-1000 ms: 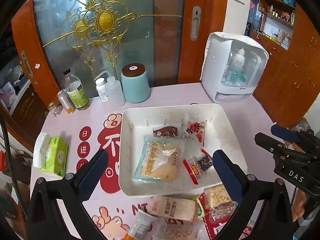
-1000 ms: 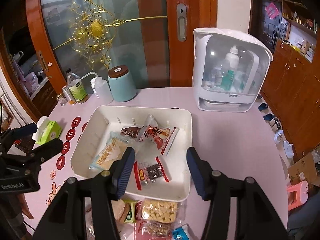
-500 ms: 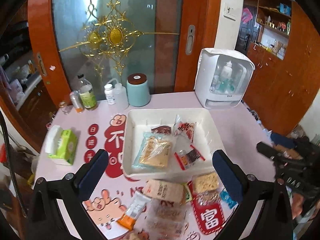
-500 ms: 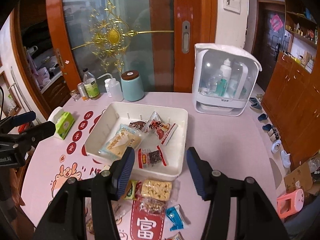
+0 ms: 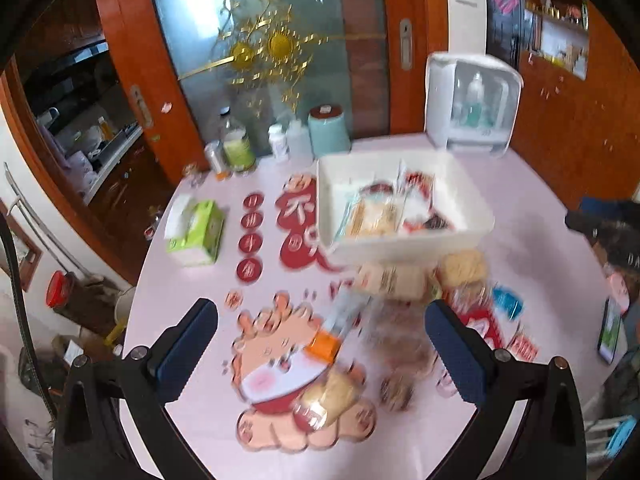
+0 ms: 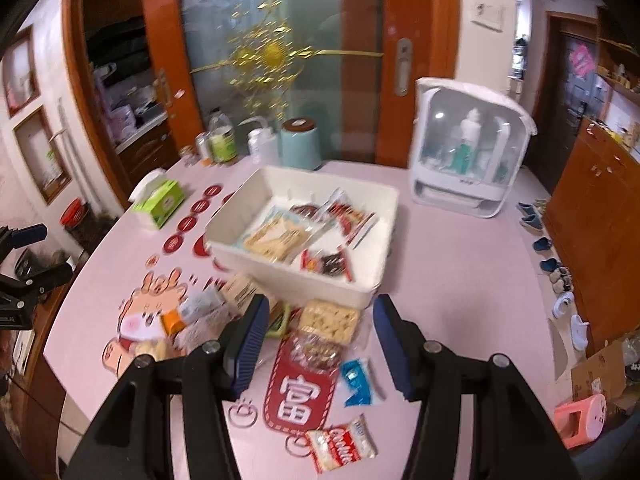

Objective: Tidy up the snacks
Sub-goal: 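Move both grippers back over the remaining snacks, then grasp the clear bag of crumbly cake with the left gripper while the right grasps the printed clear bread bag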

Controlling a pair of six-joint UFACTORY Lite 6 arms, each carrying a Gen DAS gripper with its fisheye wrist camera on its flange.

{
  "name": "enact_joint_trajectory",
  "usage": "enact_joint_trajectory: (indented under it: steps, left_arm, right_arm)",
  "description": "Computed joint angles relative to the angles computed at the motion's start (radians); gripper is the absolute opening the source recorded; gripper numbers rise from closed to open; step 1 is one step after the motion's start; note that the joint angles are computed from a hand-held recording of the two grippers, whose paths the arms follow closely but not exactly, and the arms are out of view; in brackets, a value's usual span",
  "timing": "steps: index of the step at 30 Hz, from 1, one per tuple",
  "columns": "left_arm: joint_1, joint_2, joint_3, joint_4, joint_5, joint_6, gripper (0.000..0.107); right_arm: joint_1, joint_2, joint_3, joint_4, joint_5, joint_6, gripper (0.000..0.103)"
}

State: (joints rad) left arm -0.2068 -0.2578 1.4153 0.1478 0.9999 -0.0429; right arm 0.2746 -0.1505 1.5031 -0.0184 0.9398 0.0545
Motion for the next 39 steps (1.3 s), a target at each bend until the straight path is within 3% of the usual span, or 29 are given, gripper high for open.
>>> enact_joint_trajectory:
  steps: [3, 6, 9, 18, 29, 37, 39]
  left_arm:
    - [0.079, -0.102, -0.135, -0.070, 0.001, 0.112, 0.103]
    - [0.122, -0.164, -0.247, -0.097, -0.001, 0.183, 0.103]
    - [0.163, -0.187, -0.344, -0.128, -0.013, 0.252, 0.103]
    - [0.263, -0.080, -0.557, -0.250, -0.135, 0.513, 0.103]
    - [0.320, 0.237, -0.536, -0.324, -0.254, 0.672, 0.103]
    - [0.300, 0.407, -0.456, -0.336, -0.287, 0.708, 0.103]
    - [0.299, 0.444, -0.435, -0.339, -0.290, 0.715, 0.103]
  right_arm:
    - [0.054, -0.003, -0.054, 0.011, -0.018, -0.001, 0.057]
    - [0.108, 0.037, -0.080, 0.039, -0.027, -0.013, 0.067]
    - [0.163, 0.073, -0.099, 0.024, -0.048, 0.011, 0.067]
    - [0.242, 0.251, -0.108, 0.140, -0.113, -0.100, 0.067]
    - [0.325, 0.527, -0.003, 0.162, -0.175, -0.282, 0.067]
    - [0.394, 0.699, 0.108, 0.009, -0.174, -0.273, 0.067]
    - [0.392, 0.718, 0.120, -0.012, -0.183, -0.262, 0.072]
